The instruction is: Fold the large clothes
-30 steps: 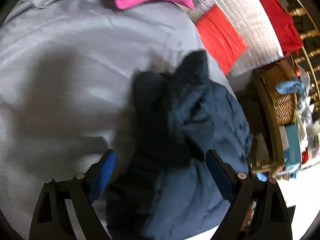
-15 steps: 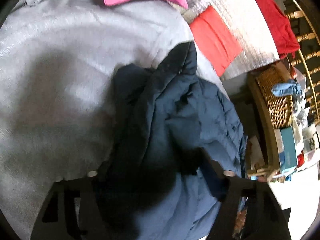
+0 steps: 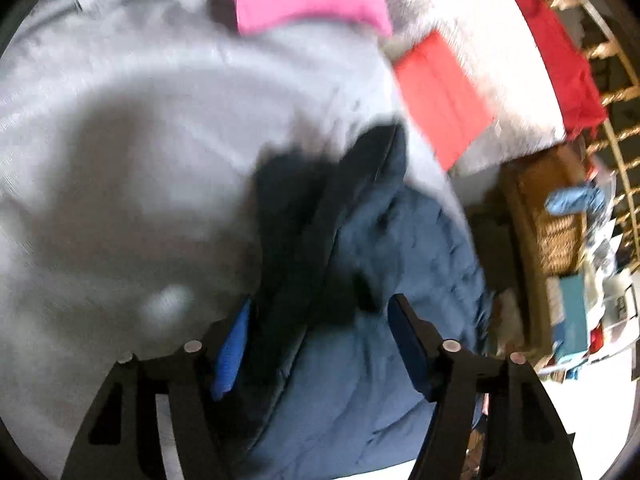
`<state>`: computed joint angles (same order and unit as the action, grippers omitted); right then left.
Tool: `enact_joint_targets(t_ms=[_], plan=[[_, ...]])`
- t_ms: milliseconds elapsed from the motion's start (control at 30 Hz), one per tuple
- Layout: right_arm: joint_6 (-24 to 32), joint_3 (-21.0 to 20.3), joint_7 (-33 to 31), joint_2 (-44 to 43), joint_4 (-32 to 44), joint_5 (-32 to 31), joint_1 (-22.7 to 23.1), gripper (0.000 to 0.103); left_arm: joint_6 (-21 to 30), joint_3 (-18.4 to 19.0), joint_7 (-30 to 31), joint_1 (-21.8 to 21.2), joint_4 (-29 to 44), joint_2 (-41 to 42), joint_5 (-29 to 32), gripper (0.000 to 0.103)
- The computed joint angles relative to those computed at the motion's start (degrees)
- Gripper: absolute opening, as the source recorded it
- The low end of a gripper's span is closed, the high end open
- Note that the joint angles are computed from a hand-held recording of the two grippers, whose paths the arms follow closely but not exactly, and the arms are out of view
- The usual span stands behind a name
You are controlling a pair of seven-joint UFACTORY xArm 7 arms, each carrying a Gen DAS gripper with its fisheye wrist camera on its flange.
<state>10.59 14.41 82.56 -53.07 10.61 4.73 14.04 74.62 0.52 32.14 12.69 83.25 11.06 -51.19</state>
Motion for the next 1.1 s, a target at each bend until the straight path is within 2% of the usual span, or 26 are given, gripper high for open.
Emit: enact_joint_targets(t_ms=[100,233,333,367,433,567,667,733,767,800,900,1000,1067,1100], plan=[[2.21,1.64,1.1,-5.38,-1.35,-1.52,-3.61,0.088,-3.06,0.15,1.5,0.72,0.64,-0.23,-4.17,0.086],[-0.44,-1.71,0.88,-3.39,-2.9,-0.68,-4.76,0.089,-3.66,-0.63,-0.7,-0.33,3.85,2.77,-1.11,0.087],[-7.51,-8.25,-2.29,2.7,-3.84,1.58,-1.72,0.094,-1.67,-1.57,-4.13,-0.93,7.3,6.3,2.9,0.087],[-10.81,-10.47,-3.37,5.04,-3.98,2.53,-0.3,0.101,-1.55,-2.0,-4.79,-1.12,7.94,7.03,3.76,0.087],[-16.68,-15.19,-5.62,9.01,-4.07,4.06,3.13,0.103,-0.85,-2.58,-5.96,-1.13,9.03,8.18,5.18,0.087],[-18.26,-21.63,-9.85,12.18,-2.36,5.3,8.91,0.103,3.4,-3.58,-6.84,-0.09,9.39,9.34,5.24,0.087],[-19.54,-25.04,-13.09,13.91,-1.38,5.44,12.62,0.103,2.32,-3.84,-6.95,-0.35,7.93,8.7,4.76,0.087],[-16.57,-24.35,-14.64,14.44,-0.14,5.68,12.47,0.102,1.43,-3.95,-7.18,-0.31,7.06,8.42,3.24,0.085],[-14.51,-22.04,-14.77,15.18,1.04,6.01,10.89,0.096,1.27,-3.97,-7.09,0.02,6.57,8.19,1.98,0.085],[-12.69,-20.18,-14.56,15.56,1.89,6.65,9.7,0.083,0.95,-4.08,-6.98,0.17,6.43,8.36,0.69,0.084],[-15.51,-15.64,-12.71,15.98,1.86,8.94,7.75,0.07,-0.6,-4.24,-5.32,0.17,5.09,7.12,-1.62,0.08],[-12.83,-7.05,-10.76,13.25,2.01,7.73,0.05,0.069,-2.91,-3.86,-4.2,-1.19,3.58,5.78,0.18,0.08],[-10.65,-8.0,-10.14,14.85,2.31,7.97,0.72,0.07,-4.61,-3.42,-5.08,-2.51,2.68,5.3,3.27,0.081],[-11.57,-8.77,-9.56,14.99,1.49,8.63,1.83,0.071,-4.66,-3.26,-5.75,-2.84,2.76,5.45,4.42,0.081]])
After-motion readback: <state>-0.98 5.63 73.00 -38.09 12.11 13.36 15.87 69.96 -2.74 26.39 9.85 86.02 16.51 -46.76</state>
